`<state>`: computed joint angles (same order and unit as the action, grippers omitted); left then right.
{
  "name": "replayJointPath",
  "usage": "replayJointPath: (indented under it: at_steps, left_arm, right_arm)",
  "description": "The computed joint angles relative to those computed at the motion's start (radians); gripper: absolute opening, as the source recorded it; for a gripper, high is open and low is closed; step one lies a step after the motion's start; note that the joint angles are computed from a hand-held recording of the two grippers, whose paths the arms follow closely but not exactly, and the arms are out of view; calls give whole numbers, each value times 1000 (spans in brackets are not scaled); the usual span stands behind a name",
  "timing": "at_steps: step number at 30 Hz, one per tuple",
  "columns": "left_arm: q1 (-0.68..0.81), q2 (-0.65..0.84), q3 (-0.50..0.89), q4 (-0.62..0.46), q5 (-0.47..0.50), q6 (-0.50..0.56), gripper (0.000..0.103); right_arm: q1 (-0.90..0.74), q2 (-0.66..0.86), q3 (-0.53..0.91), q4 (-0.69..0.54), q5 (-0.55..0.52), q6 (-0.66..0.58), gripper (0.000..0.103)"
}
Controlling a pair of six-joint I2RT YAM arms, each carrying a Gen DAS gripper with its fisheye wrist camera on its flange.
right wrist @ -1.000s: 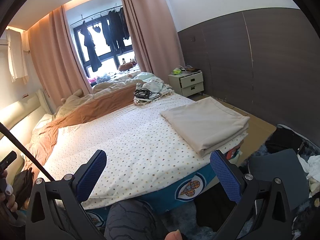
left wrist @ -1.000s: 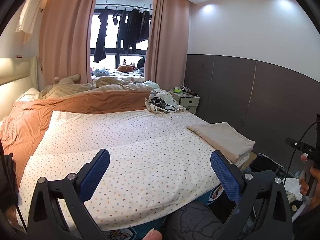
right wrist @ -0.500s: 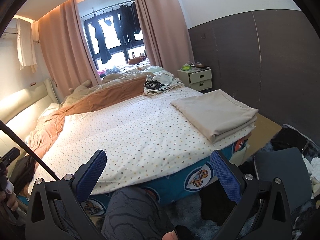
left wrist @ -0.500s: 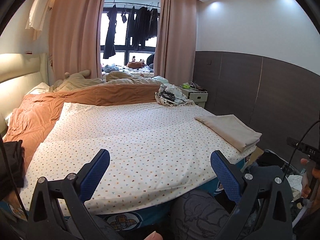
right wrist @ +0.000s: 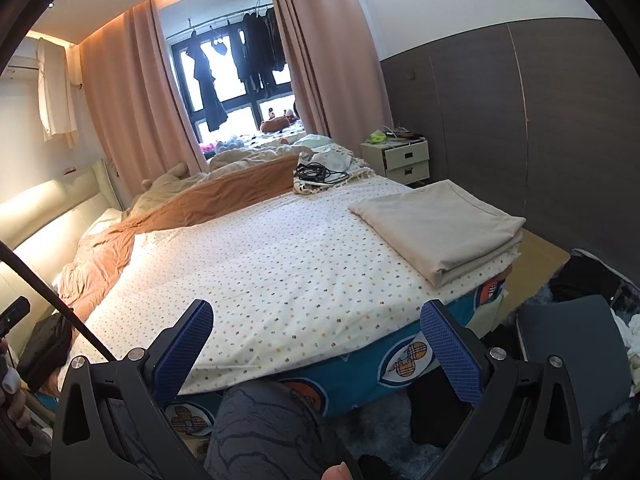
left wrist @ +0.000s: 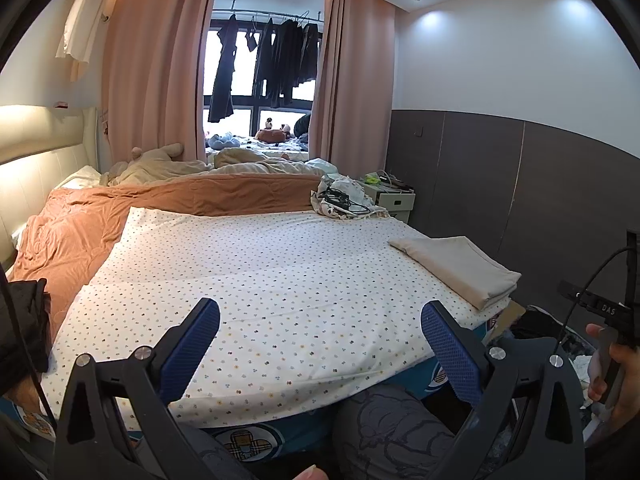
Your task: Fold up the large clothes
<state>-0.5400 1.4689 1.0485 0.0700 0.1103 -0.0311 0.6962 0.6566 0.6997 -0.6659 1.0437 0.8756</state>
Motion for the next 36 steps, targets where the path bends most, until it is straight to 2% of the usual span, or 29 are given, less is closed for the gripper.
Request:
replayJointPath:
  at_steps: [2,17,22,28,36]
  left_arm:
    - [0,2,0,2,-4,0,103]
    - [25,15,0,10,-9,-18,103]
    - [29,11,-5,21,-14,-16,103]
    - [26,15,-5,24,-28,-16,103]
    - [33,7,-14,31,-26,-22,103]
  right_arm:
    - [35,26,1,-25,32,52,103]
    - [30,81,12,17,26,45,103]
    - [55,103,17,14,55,72,103]
    - [14,97,-3,75,12,22,103]
    - [24,119,10,82,15,25,103]
